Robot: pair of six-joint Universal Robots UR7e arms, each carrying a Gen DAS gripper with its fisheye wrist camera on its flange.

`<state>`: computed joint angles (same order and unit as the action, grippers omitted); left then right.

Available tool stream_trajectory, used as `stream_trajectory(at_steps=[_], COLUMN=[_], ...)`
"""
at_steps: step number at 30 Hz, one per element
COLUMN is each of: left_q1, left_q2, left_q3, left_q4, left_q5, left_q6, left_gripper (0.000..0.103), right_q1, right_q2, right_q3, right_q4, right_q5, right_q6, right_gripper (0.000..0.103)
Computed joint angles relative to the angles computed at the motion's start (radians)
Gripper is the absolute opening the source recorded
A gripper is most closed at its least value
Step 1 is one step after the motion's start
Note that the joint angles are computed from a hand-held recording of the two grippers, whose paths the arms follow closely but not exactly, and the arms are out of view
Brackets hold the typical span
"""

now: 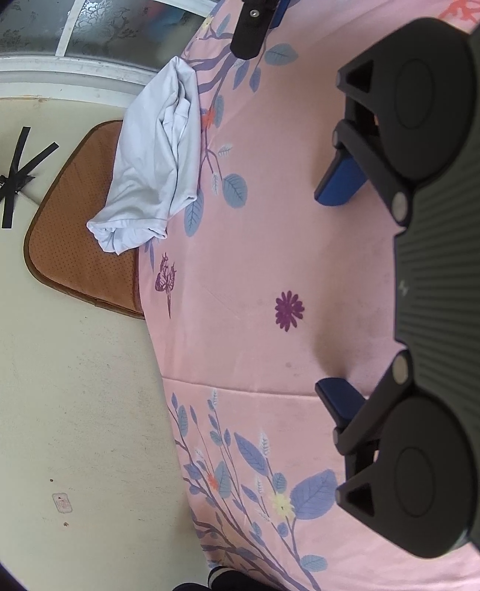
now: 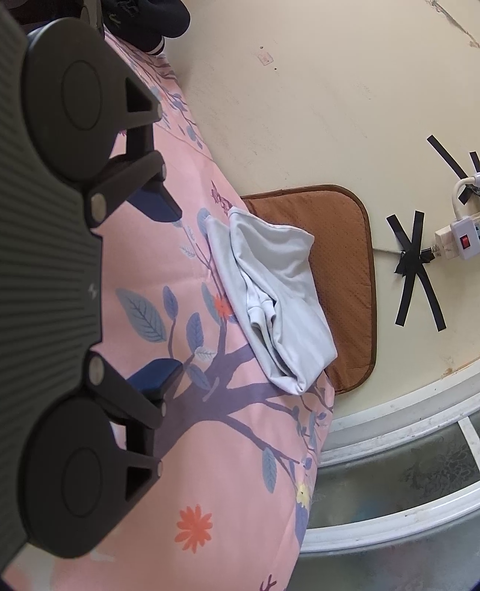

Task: Fold small clothes

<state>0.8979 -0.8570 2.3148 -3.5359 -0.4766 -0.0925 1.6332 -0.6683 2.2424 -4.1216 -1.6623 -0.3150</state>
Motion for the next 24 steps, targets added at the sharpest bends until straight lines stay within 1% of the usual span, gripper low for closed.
stream_trajectory(at_steps=[3, 4, 7, 9, 11, 14, 20, 24], left_q1=[-0.006, -0.006, 0.005, 0.0, -0.008, 0.002, 0.005, 0.007], left_q2=[0.007, 0.006, -0.016, -0.009, 0.0, -0.015, -0.016, -0.022], left_q3=[-0.001, 0.002, 0.015, 0.005, 0.006, 0.009, 0.006, 0.008], left_q4=[-0.001, -0.002, -0.019, 0.011, 0.002, 0.012, 0.018, 0.024], left_q5=[0.014, 0.008, -0.065, -0.045, -0.033, -0.054, -0.053, -0.06], left_q6=[-0.005, -0.003, 0.03, 0.02, 0.032, 0.018, 0.021, 0.026], left_gripper=[0.103, 0.103, 0.103, 0.103, 0.103, 0.103, 0.103, 0.103], right_q1=[-0.003, -0.003, -0.004, -0.004, -0.005, -0.004, 0.003, -0.002], right_q2=[-0.002, -0.003, -0.007, -0.013, -0.016, -0.014, -0.014, -0.02], right_q3=[0.001, 0.002, 0.001, -0.002, -0.003, -0.003, -0.008, -0.007], right_q4=[0.003, 0.005, 0.019, 0.04, 0.051, 0.044, 0.059, 0.073], right_q5=[0.008, 0.009, 0.013, 0.009, 0.008, 0.001, -0.012, -0.007], right_q6=[-0.002, -0.002, 0.001, 0.006, 0.014, 0.019, 0.014, 0.023], right_gripper=[0.084, 0.084, 0.084, 0.084, 0.084, 0.085, 0.085, 0.085])
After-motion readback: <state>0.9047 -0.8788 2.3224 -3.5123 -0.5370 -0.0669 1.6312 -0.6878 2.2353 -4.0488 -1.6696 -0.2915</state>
